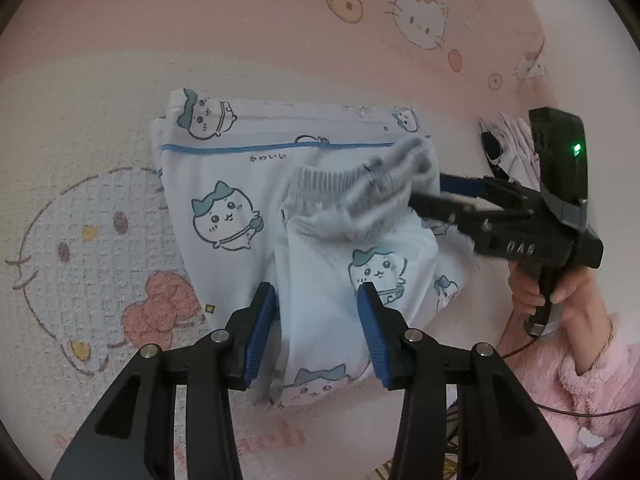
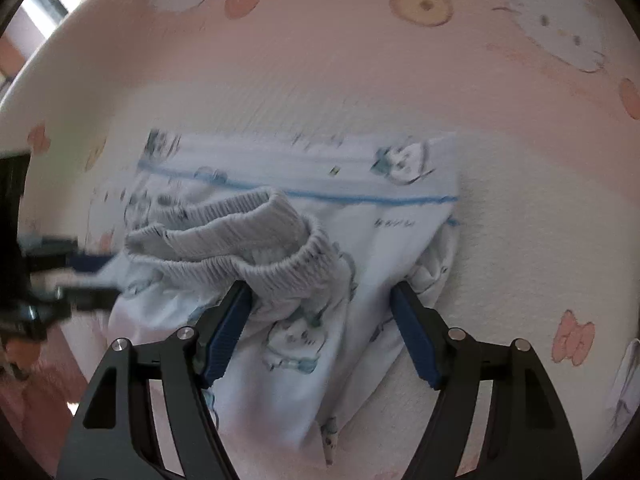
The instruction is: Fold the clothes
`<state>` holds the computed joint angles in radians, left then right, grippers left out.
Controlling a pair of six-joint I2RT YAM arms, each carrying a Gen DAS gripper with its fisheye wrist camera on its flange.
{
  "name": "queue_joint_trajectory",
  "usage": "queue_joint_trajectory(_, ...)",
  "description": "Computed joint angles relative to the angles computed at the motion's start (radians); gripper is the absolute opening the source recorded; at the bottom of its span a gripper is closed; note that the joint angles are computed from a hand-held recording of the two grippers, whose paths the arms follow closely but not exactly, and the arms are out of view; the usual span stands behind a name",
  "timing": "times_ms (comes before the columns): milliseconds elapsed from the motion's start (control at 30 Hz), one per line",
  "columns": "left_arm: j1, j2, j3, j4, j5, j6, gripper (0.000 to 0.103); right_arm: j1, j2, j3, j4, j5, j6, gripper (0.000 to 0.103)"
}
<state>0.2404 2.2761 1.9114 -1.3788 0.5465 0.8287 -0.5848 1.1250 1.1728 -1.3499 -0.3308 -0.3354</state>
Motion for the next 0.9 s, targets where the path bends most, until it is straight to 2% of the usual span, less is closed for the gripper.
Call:
queue_joint_trajectory(67,-0.011,-0.024,-0.048,0.055,0.004,-0.017,0.045,-0.011,-0.001,0.007,0.019,-0.016,0.018,0.074)
queue_joint_trajectory(100,-0.018,-0.043,-0.083,0.097,0.005,-0.027,0.039,-0.003,0.004,0.009,0.019,-0.024,0.015,0.074)
queue_joint_trajectory(133,-0.026,-0.070,-0.126,0.149,0.009,-0.038,0.031,0.013,0.013,0.008,0.011,-0.026,-0.001,0.074)
queue_joint_trajectory(167,-0.034,-0.095,-0.162,0.190,0.015,-0.042,0.013,0.034,0.022,0.005,0.001,-0.019,-0.020,0.073)
queue_joint_trajectory(200,-0.038,-0.116,-0.185,0.217,0.015,-0.048,0.011,0.056,0.017,-0.004,0.005,-0.005,-0.032,0.068)
queue_joint_trajectory(267,-0.046,-0.159,-0.230,0.269,0.015,-0.059,0.008,0.089,-0.004,-0.021,0.032,0.021,-0.041,0.043)
queue_joint_trajectory(333,-0.042,-0.205,-0.254,0.309,0.015,-0.064,0.007,0.069,0.006,0.000,0.041,-0.008,-0.044,0.024)
queue_joint_trajectory(367,-0.043,-0.223,-0.260,0.325,0.021,-0.075,0.007,0.048,0.017,0.018,0.044,-0.032,-0.044,0.019)
queue_joint_trajectory(433,-0.037,-0.259,-0.265,0.362,0.052,-0.101,0.007,0.014,0.031,0.059,0.068,-0.076,-0.030,0.015)
queue_joint_trajectory(533,-0.024,-0.279,-0.255,0.415,0.085,-0.120,0.007,0.016,0.047,0.104,0.117,-0.104,0.003,0.015)
queue_joint_trajectory(600,-0.036,-0.238,-0.221,0.429,0.070,-0.140,0.007,0.030,0.069,0.107,0.159,-0.100,0.036,0.017)
queue_joint_trajectory(633,-0.044,-0.207,-0.196,0.424,0.059,-0.147,0.007,0.046,0.082,0.094,0.183,-0.085,0.057,0.021)
queue_joint_trajectory(667,-0.064,-0.182,-0.188,0.424,0.031,-0.164,0.008,0.075,0.104,0.074,0.211,-0.054,0.085,0.036)
queue_joint_trajectory(700,-0.080,-0.150,-0.179,0.438,-0.024,-0.193,0.009,0.095,0.127,0.060,0.222,-0.028,0.102,0.045)
queue_joint_trajectory(733,-0.092,-0.115,-0.167,0.446,-0.076,-0.218,0.010,0.097,0.145,0.056,0.219,-0.016,0.107,0.049)
queue_joint_trajectory(767,-0.097,-0.074,-0.140,0.430,-0.103,-0.230,0.014,0.099,0.163,0.053,0.216,-0.004,0.112,0.049)
queue_joint_trajectory(833,-0.087,-0.031,-0.074,0.372,-0.072,-0.242,0.017,0.090,0.196,0.065,0.199,0.002,0.119,0.050)
queue_joint_trajectory(900,-0.079,0.015,0.018,0.290,-0.037,-0.249,0.028,0.036,0.205,0.122,0.166,-0.037,0.120,0.050)
